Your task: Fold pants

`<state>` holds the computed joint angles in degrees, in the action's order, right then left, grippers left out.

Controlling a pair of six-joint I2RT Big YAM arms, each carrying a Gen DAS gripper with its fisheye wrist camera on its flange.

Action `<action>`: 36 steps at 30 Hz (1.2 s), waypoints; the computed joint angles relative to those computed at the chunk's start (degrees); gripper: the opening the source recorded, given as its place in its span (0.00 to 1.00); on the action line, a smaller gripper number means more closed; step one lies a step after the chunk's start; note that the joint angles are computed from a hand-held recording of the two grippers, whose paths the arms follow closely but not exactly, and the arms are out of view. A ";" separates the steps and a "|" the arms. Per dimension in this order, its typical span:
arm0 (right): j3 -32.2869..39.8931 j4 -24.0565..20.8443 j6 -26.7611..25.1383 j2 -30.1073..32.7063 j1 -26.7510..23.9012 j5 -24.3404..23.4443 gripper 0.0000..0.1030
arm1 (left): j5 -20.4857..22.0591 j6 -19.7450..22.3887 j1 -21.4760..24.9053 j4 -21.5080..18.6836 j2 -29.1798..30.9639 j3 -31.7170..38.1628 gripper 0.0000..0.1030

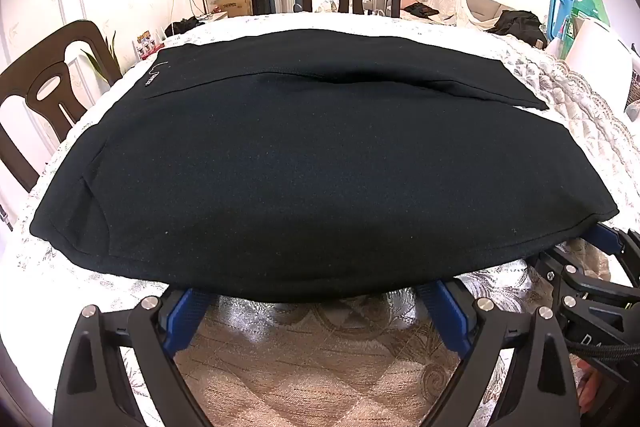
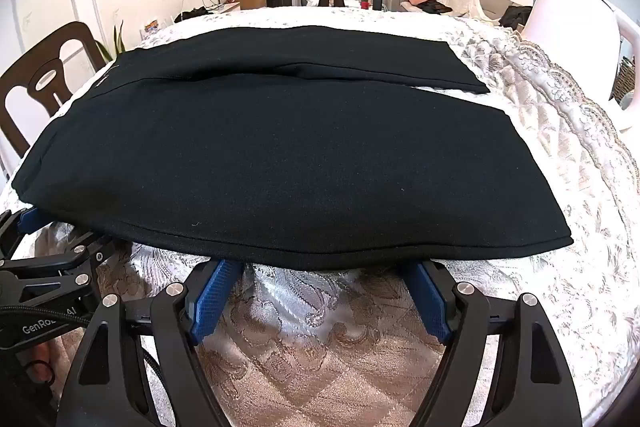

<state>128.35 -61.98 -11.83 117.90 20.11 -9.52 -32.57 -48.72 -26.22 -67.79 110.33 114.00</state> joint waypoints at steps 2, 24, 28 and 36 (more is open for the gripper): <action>0.00 0.00 0.00 0.00 0.00 0.00 0.76 | 0.03 0.02 0.01 -0.35 0.12 0.25 0.93; 0.00 0.02 -0.03 0.00 0.00 0.04 0.76 | -0.97 -0.97 -0.02 -0.99 0.23 0.31 0.95; 0.00 0.02 -0.03 0.00 0.00 0.04 0.76 | -0.97 -1.01 -0.03 -1.11 0.30 0.44 0.95; -0.05 0.08 -0.01 -0.02 0.00 0.01 0.76 | -1.04 -1.07 -0.07 -1.31 0.47 0.72 0.95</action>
